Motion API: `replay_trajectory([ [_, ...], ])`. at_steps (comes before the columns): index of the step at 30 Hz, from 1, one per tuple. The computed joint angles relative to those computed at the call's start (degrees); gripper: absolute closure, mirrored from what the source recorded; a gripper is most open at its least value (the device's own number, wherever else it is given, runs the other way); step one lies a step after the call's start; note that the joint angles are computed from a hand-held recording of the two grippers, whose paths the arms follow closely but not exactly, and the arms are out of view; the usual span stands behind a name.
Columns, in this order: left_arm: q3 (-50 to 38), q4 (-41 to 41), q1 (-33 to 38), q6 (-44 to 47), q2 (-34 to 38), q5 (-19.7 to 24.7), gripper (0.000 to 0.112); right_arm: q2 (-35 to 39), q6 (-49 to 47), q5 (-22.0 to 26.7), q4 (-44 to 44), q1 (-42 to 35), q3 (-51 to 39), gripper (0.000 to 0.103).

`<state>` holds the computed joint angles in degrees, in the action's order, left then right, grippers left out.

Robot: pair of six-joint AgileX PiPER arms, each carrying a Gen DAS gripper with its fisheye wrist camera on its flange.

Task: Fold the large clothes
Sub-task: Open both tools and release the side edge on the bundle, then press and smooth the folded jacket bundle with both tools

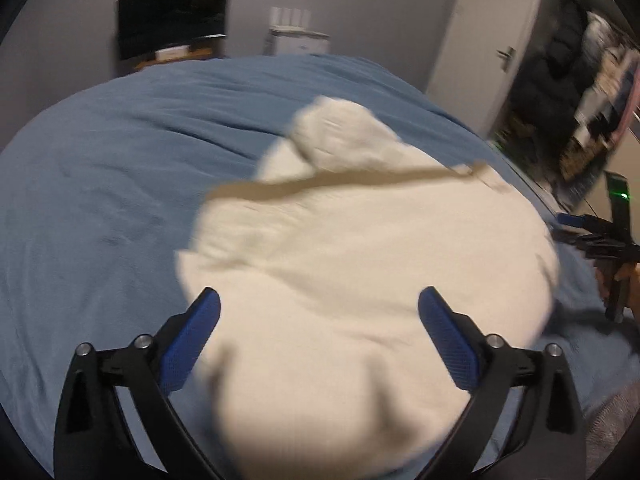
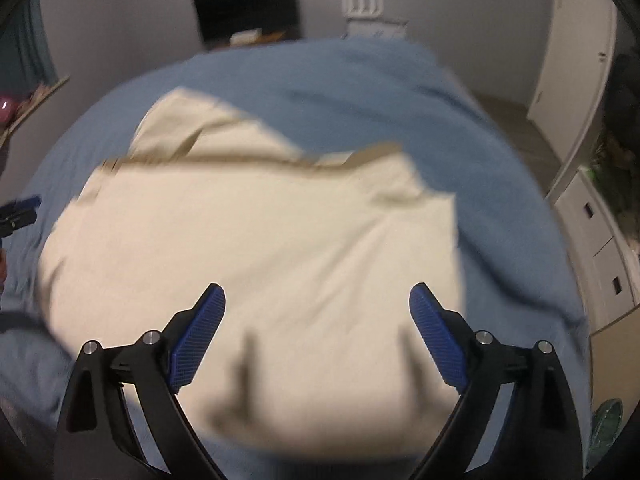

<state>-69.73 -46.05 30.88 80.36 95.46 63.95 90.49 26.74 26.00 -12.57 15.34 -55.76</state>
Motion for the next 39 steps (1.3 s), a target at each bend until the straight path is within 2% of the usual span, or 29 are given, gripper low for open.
replay_trajectory([
  [2, 6.94, 1.79, -3.28, -0.78, -3.56, -3.29, 0.017, 0.75, 2.98, -0.47, -1.29, 2.16, 1.10, 0.014],
  [4, 11.29, 2.92, -4.88, -0.96, -4.22, -5.56, 0.017, 2.28, 5.44, -1.27, -3.18, 3.83, 2.71, 0.014],
  [7, 15.47, 4.05, -11.55, -3.39, -4.39, -15.56, 0.017, 6.30, 13.95, -1.67, -11.02, 5.93, 0.90, 0.010],
  [9, 15.11, 5.59, -15.23, -7.08, -2.90, -20.34, 0.015, 8.95, 13.61, -2.31, -9.93, 4.85, -1.90, 0.008],
  [15, 6.52, 9.63, -22.64, -18.52, 5.35, -26.01, 0.015, 19.30, 6.40, 1.73, -5.02, 2.08, -16.35, 0.007],
  [20, -4.62, 16.64, -26.72, -31.25, 12.73, -24.83, 0.015, 28.36, -0.53, 9.38, 0.13, 0.25, -31.49, 0.006],
  [28, -18.82, 29.62, -32.55, -48.78, 21.47, -23.15, 0.015, 40.48, -3.35, 19.51, 4.16, -1.83, -51.76, 0.006],
  [32, -25.27, 33.77, -33.95, -53.60, 26.16, -19.40, 0.015, 45.44, -3.74, 23.60, 5.35, -2.16, -59.49, 0.006],
  [34, -25.84, 34.61, -34.40, -54.30, 27.16, -19.48, 0.014, 46.04, -3.65, 23.21, 5.11, -2.10, -59.74, 0.006],
  [39, -26.28, 33.82, -34.27, -54.16, 28.40, -20.00, 0.014, 44.56, 0.01, 18.64, 1.25, -1.04, -54.59, 0.006],
])
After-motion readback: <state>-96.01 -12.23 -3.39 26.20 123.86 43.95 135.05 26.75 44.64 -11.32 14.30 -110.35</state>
